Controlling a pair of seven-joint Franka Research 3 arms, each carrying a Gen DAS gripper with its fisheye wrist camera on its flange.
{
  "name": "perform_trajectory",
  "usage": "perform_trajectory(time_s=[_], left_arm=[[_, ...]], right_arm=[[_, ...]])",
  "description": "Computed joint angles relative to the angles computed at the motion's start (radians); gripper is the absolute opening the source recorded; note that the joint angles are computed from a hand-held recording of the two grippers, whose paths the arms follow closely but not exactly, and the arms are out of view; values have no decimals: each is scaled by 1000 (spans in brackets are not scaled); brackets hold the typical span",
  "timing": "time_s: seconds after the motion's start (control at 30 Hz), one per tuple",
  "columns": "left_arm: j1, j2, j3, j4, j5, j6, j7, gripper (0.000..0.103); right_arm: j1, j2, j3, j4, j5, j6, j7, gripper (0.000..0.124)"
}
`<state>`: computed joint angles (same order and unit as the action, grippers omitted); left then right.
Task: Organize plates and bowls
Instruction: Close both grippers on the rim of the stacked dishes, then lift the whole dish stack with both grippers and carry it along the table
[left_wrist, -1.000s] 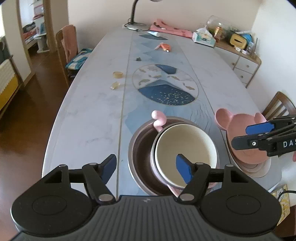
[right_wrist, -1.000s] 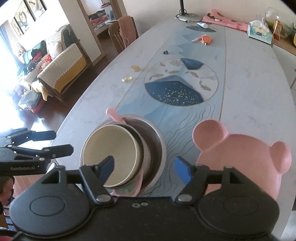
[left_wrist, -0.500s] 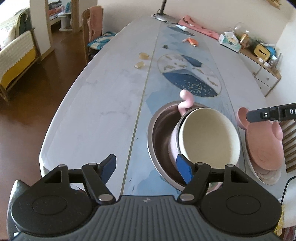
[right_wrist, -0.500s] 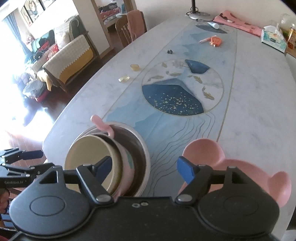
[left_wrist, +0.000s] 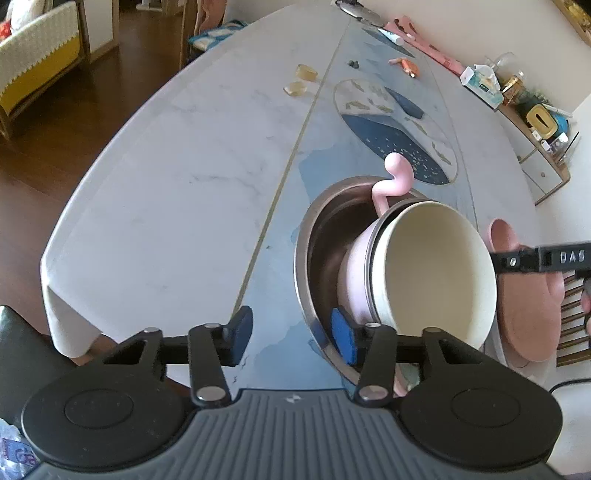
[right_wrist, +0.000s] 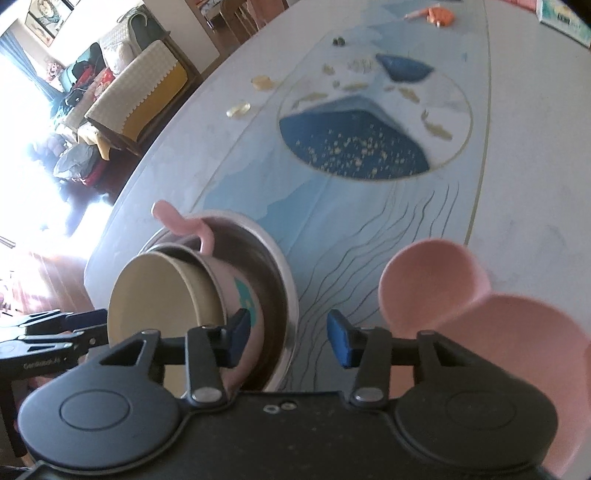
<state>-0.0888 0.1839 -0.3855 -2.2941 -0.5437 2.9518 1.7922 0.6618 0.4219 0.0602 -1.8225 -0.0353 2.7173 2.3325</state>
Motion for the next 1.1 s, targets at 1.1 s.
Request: perform_trajectory(time_s=[1.1], left_arm=[[36, 124, -7, 168, 88, -144, 42, 10]], right_arm=[[109, -3, -71, -70, -72, 76, 341, 11]])
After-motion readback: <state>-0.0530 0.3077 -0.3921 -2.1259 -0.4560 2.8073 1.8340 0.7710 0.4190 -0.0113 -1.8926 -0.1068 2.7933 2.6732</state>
